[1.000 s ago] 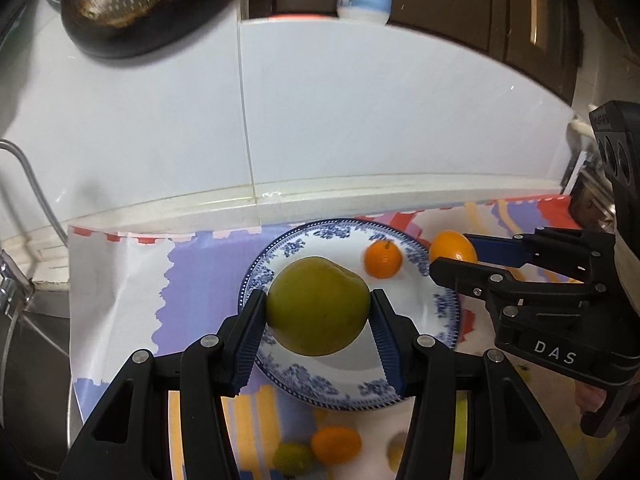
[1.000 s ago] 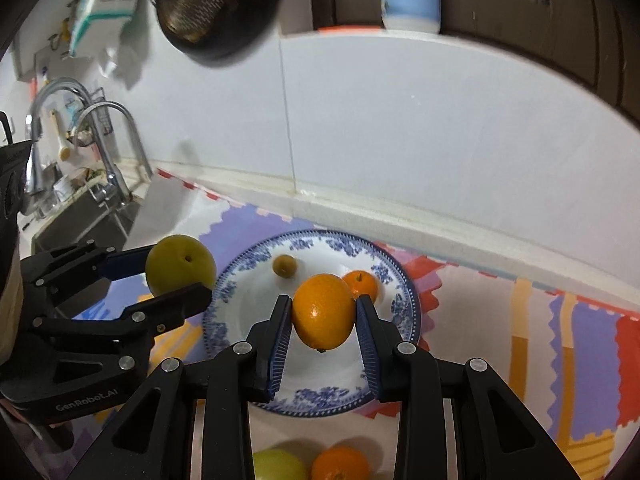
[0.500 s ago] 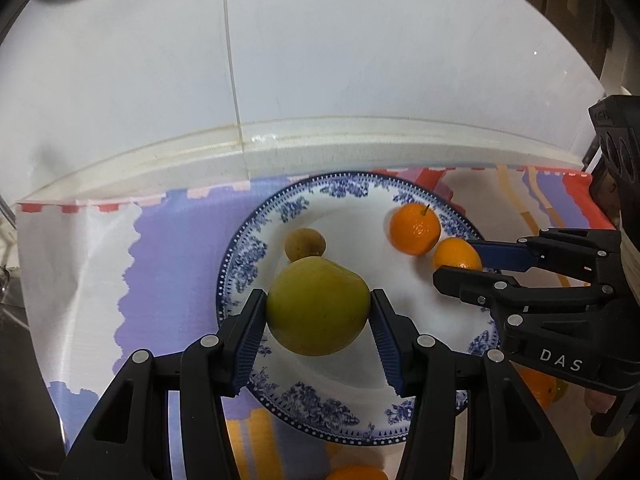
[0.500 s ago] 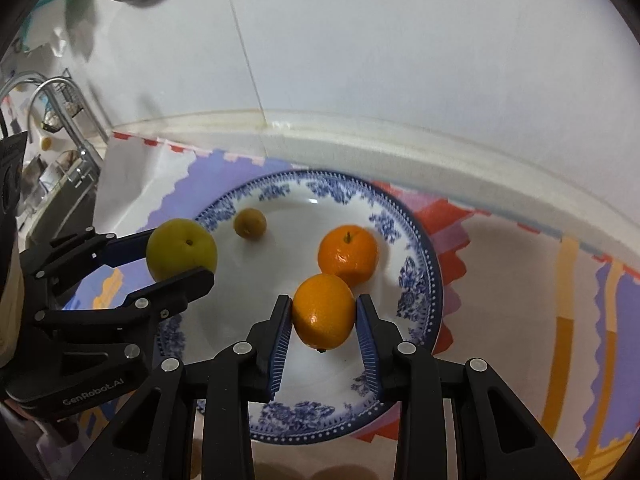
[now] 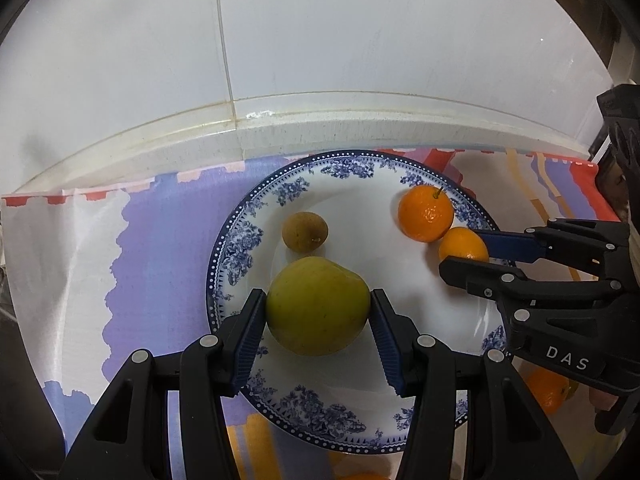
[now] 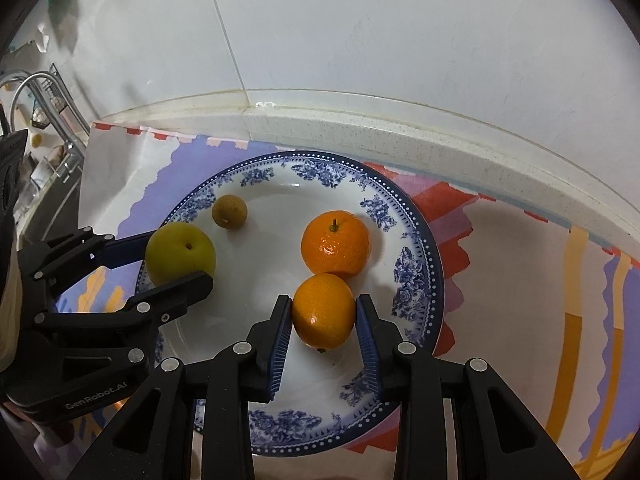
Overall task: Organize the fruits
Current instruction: 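Carry the pear and orange onto the plate and open both tools, then withdraw both tools from the plate and approach the remaining fruits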
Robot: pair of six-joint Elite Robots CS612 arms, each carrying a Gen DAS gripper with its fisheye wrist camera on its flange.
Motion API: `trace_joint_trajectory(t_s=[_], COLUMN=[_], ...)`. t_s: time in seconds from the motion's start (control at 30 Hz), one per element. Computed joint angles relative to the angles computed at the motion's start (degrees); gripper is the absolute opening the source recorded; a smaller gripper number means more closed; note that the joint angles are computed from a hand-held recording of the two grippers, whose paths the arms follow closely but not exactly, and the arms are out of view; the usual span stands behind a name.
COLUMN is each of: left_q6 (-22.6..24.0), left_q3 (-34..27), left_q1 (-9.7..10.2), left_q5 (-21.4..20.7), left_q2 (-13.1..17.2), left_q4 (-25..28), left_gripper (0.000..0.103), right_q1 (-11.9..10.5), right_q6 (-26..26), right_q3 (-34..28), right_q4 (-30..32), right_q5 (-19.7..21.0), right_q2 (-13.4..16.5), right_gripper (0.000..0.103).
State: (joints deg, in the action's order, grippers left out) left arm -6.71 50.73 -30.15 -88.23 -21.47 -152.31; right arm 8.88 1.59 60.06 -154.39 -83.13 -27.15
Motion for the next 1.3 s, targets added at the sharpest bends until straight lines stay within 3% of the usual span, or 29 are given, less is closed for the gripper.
trace_joint_trajectory(t_s=[0.1,0.2,0.37,0.67,0.97,1.3], left_q6=[0.2,0.6,0.4,0.6,0.6,-0.2], left_q3=[1.0,2.4,6.1,15.6,23.6,31.8], left_q1=[-0.08,-0.25,-0.56,-1.65,-3.00,-4.62], left_q5=[0.7,1.6,2.5,5.0,8.5,12.8], left_q2=[-0.4,-1.2,-3.3,-8.8,-13.1,-16.3], left_q4=[-2.1,-4.2,-8.8,-21.2,-30.8,-39.3], left_gripper=[0.053,0.056,0.056,0.068,0.077,0.084], right_q1=[0.1,0.1,0.1,0.7,1.8,3.4], right_q6=[0.2,0.6,1.2,0.9,2.4,3.1], right_q3=[0.0,0.8,3.6,11.3,19.7,27.2], right_q4=[-0.3,-1.5,-5.0,-15.7,-27.3,-35.7], right_q5=[-0.3,-0.4,-1.7,-5.0,-12.3,-18.9], right_q2=[0.0,-0.4,-2.0,-6.6,-11.3,-14.3], right_gripper=[0.035,0.047,0.047,0.051,0.062,0.062])
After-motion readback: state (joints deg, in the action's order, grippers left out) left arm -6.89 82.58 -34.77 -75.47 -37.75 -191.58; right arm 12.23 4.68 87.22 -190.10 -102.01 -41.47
